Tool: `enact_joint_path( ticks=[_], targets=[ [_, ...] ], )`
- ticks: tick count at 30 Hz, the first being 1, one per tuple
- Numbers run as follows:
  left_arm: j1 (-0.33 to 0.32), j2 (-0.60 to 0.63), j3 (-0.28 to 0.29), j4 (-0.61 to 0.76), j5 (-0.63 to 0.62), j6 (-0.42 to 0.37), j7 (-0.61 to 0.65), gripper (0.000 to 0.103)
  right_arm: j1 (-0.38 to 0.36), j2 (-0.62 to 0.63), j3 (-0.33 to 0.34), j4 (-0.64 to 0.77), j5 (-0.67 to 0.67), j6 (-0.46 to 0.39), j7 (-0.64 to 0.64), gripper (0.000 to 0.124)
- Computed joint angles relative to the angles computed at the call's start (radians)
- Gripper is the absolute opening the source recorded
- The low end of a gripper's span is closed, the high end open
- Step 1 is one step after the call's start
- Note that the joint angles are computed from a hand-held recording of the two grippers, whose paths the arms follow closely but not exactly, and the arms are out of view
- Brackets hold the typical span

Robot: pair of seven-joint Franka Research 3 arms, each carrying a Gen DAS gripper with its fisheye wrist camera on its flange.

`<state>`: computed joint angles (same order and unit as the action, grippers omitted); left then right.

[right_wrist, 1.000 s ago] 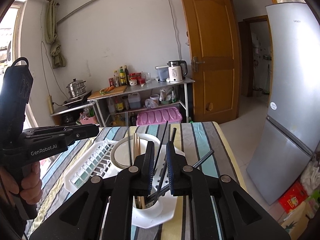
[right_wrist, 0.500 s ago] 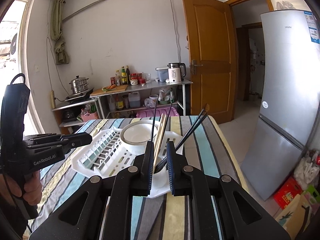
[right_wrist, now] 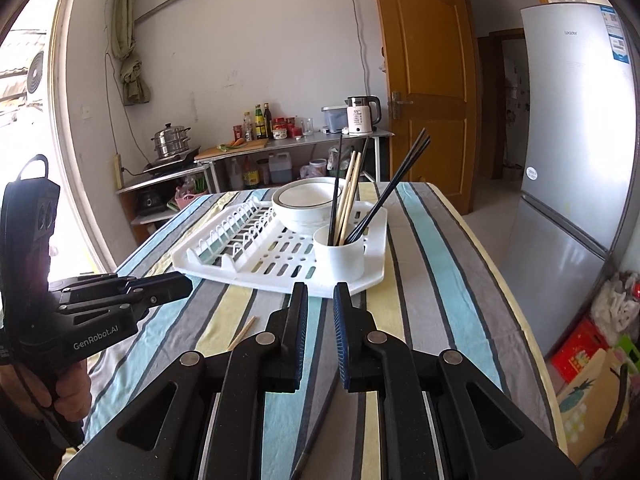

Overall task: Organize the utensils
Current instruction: 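Withdraw both grippers from the cup back over the cloth, then grasp a wooden chopstick with left gripper while right gripper grasps a black chopstick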

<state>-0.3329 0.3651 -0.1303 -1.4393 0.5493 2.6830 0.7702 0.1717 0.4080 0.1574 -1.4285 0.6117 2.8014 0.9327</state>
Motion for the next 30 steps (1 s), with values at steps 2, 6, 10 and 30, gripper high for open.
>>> enact_joint_path(
  ticks=[2, 6, 10, 30],
  targets=[
    [-0.003, -0.021, 0.004, -0.034, 0.01, 0.007, -0.019, 0.006, -0.002, -0.014, 0.003, -0.026, 0.006, 0.008, -0.007, 0.013],
    [0.003, -0.046, 0.0, -0.076, 0.019, 0.008, -0.032, 0.006, -0.005, -0.032, 0.008, -0.064, 0.028, 0.02, -0.022, 0.013],
    [0.013, -0.057, -0.011, -0.104, 0.002, 0.009, -0.033, 0.007, -0.006, -0.037, 0.007, -0.082, 0.04, 0.02, -0.022, 0.013],
    [0.031, 0.064, -0.037, 0.024, -0.125, -0.137, 0.092, 0.013, 0.023, 0.063, -0.055, 0.02, -0.109, -0.107, 0.152, 0.014]
  ],
)
